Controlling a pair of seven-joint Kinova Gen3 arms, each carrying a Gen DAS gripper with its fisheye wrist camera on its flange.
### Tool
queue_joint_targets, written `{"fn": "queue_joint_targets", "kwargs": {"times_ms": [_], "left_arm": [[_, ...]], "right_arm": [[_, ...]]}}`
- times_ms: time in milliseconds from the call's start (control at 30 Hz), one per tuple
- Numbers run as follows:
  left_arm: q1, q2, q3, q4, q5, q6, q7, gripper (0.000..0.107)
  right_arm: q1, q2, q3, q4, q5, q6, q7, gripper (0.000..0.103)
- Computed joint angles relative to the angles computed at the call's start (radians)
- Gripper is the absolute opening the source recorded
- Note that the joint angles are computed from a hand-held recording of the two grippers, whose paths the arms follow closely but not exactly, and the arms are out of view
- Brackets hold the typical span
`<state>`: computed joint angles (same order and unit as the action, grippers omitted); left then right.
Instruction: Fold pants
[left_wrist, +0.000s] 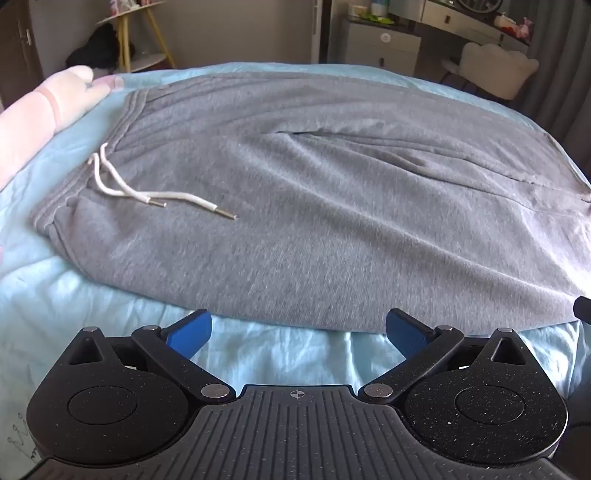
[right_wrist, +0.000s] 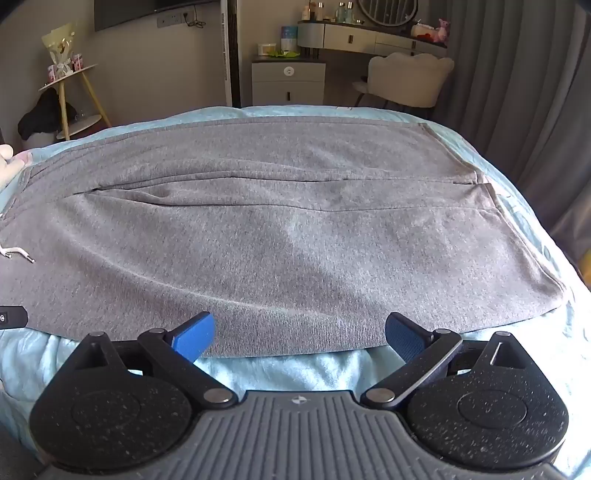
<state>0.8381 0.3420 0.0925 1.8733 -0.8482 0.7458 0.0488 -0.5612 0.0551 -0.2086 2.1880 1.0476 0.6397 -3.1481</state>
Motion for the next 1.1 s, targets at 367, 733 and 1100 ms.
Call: {"fn": "queue_joint_targets", "kwargs": {"times_ms": [367,733,1100], "left_arm": [[-0.001,0.005,0.001,-0.001,0.0,0.001,0.004,0.103],[-0.004,-0.001,-0.002,0.008,0.004,-0.009,0.009,0.103],[-0.004,-0.001,-0.002,0.008,0.007,-0.01,0.008,0.103]], "right_arm": [[0.003,0.004,0.004,0.0,0.011,-0.008,-0.004,0.099],[0.005,0.0,0.004,0.003,0.005,-0.01,-0.01,0.099],[0.006,0.002,0.005,-0.001,-0.001,-0.011,-0.005,0.099]]}}
